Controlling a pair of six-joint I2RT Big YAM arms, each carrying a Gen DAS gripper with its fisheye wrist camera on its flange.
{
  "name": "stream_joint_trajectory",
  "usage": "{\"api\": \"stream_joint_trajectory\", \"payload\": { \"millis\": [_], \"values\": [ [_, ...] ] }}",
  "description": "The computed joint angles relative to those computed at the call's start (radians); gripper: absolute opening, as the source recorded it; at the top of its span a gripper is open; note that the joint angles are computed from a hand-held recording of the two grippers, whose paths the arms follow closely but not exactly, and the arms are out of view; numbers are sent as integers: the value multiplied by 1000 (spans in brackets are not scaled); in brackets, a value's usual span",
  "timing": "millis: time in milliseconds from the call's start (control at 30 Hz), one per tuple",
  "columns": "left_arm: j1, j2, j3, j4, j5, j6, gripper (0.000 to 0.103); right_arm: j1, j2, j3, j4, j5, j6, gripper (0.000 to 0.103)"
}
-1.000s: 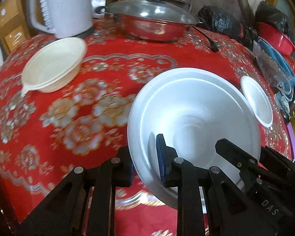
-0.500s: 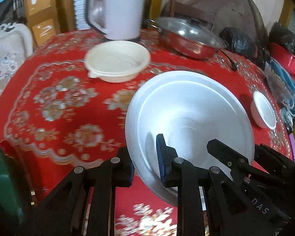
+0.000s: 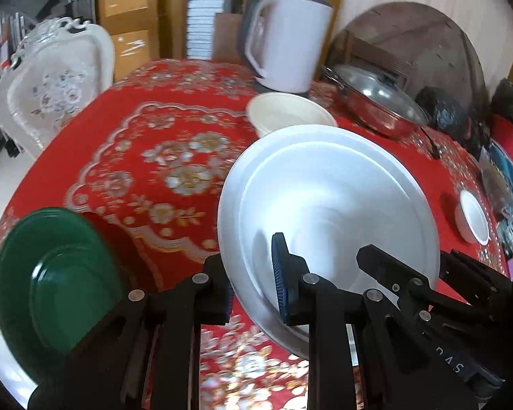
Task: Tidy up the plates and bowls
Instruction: 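Carry the white plate with both tools and lower it into the green bowl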
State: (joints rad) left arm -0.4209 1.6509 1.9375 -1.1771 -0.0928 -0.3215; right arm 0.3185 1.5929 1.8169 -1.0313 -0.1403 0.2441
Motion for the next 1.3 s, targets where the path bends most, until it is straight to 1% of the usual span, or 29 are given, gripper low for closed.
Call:
{"api": "stream_joint_trajectory", "payload": {
  "millis": [400, 700, 967, 1300],
  "values": [
    [77, -129, -145, 47, -7, -26, 19, 98, 64, 101, -33, 17, -49, 38],
    [145, -220, -241, 64, -16, -36, 19, 166, 122, 193, -64, 27, -88, 38],
    [208, -266, -296, 67, -19, -35, 19, 218, 196, 303, -111, 31, -128, 38],
    [276, -300, -364, 67, 8, -44, 19, 272, 279, 410, -175, 45, -164, 38]
  ]
}}
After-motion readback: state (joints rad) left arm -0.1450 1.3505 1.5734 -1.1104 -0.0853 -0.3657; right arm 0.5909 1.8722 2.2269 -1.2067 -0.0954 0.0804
